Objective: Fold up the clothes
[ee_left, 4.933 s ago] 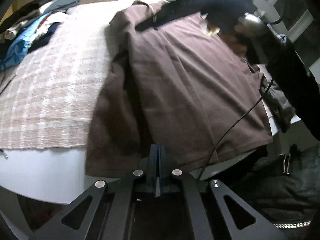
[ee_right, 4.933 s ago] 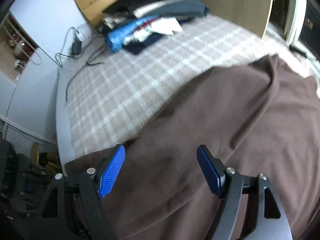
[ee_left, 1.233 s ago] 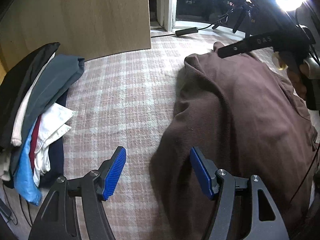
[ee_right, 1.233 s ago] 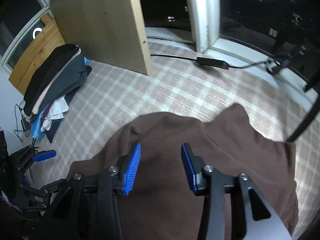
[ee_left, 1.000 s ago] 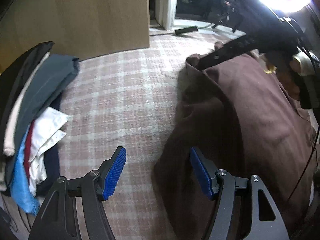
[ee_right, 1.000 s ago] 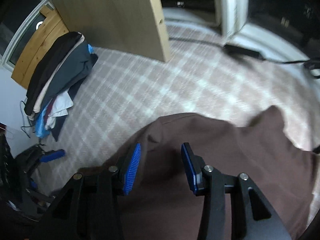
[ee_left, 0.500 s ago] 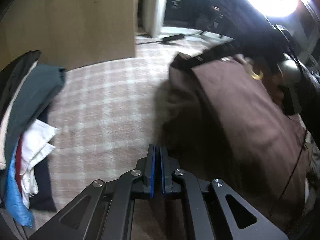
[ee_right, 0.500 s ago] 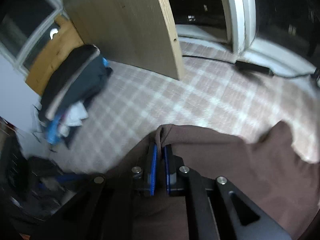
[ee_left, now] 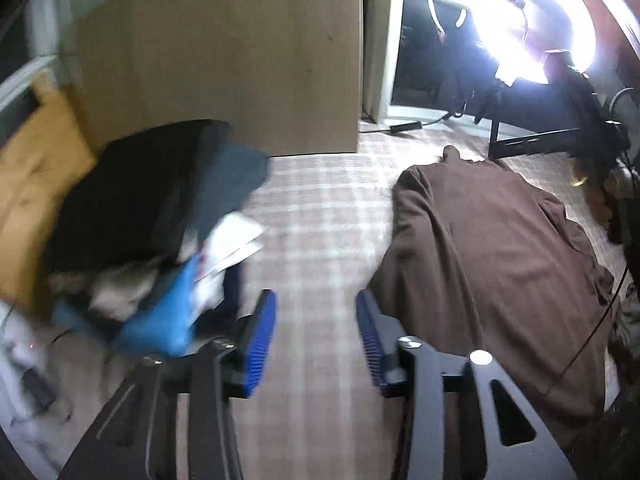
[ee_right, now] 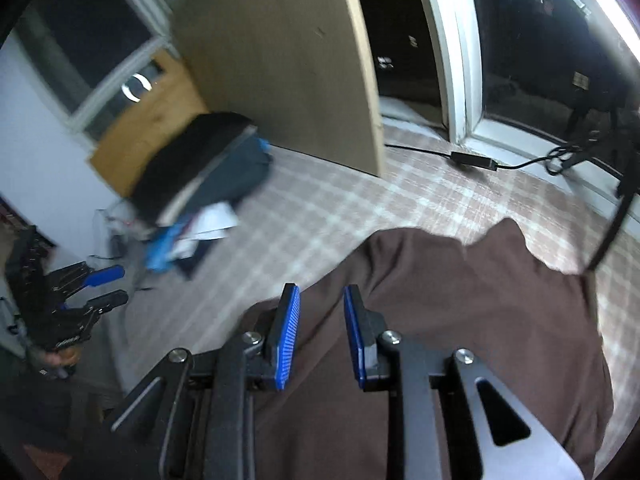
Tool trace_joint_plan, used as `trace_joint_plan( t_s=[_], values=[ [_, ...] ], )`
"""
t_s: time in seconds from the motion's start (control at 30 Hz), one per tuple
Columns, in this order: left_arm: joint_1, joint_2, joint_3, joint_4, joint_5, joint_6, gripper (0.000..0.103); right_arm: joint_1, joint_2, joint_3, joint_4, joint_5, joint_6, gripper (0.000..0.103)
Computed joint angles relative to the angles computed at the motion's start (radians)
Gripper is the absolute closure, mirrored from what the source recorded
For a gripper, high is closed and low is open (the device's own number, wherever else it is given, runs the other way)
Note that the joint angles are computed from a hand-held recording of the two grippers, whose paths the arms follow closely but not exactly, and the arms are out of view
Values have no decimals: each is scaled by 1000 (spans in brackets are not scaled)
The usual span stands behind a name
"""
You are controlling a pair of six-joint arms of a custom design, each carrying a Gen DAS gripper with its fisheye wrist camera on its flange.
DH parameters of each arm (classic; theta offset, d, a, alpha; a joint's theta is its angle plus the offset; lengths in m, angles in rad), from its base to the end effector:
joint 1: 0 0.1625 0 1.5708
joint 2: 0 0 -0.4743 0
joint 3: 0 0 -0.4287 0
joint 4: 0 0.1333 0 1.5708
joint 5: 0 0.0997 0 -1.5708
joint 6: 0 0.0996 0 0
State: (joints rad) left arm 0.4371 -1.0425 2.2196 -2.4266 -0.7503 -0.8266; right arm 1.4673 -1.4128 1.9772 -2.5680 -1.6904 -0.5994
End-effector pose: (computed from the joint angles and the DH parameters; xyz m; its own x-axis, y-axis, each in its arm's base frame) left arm -0.3446 -0.3886 0.0803 -0.6861 0.1892 -0.7024 0.5239 0.7984 -0.2966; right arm 0.0620 -0.5783 0.3536 -0.8640 -0.3836 0.3260 -0.4768 0.8315 -0.2852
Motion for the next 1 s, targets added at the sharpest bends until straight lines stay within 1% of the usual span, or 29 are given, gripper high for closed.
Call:
trace_joint_plan(
  t_s=[0.1, 0.13, 0.2, 0.3, 0.33, 0.37, 0.43, 0.47, 0.5, 0.57, 0.63, 0.7, 0.73, 0.77, 0.8, 0.9, 0.97, 1.0],
  values=[
    [-111, -133, 73, 240, -31, -258, 60, 9, -116, 68, 33, 16, -6, 79],
    [-144, -166, 89, 317, -57, -341, 60, 9, -144, 79, 59, 25, -4, 79],
    [-217, -228, 120, 466, -134, -512, 60, 10, -202, 113, 105, 29, -11, 79],
    [-315, -301, 168, 563, -266, -683, 60, 25, -272, 176, 150, -5, -42, 79],
    [-347, -320, 181, 587, -308, -730, 60, 25, -293, 202, 168, -6, -50, 79],
    [-372, -329, 194, 587, -337, -758, 60, 19, -310, 228, 187, 10, -50, 79],
    [-414, -335, 235, 520, -370, -790, 60, -1, -326, 288, 215, 47, -45, 79],
    [-420, -329, 257, 454, -380, -787, 60, -6, -320, 327, 203, 53, -48, 79],
    [-410, -300, 279, 359, -386, -759, 60, -8, -307, 360, 181, 51, -50, 79],
    [-378, -203, 287, 214, -378, -663, 60, 10, -243, 428, 87, 16, -38, 79],
    [-341, -104, 285, 87, -382, -574, 60, 37, -161, 485, -53, -22, -38, 79],
    [-298, -11, 285, -63, -406, -488, 60, 68, -69, 530, -209, -68, -36, 79],
    [-287, 20, 283, -97, -418, -461, 60, 85, -26, 543, -279, -100, -28, 79],
    [-284, 52, 275, -106, -428, -440, 60, 100, 17, 550, -335, -133, -16, 79],
    [-283, 78, 267, -107, -435, -420, 60, 108, 51, 549, -358, -156, -1, 79],
    [-280, 120, 265, -115, -449, -389, 59, 113, 109, 537, -345, -215, 43, 79],
    [-277, 136, 274, -145, -457, -378, 58, 125, 109, 529, -316, -245, 67, 79],
    [-279, 137, 283, -166, -454, -375, 58, 130, 98, 522, -298, -248, 81, 79]
  ],
)
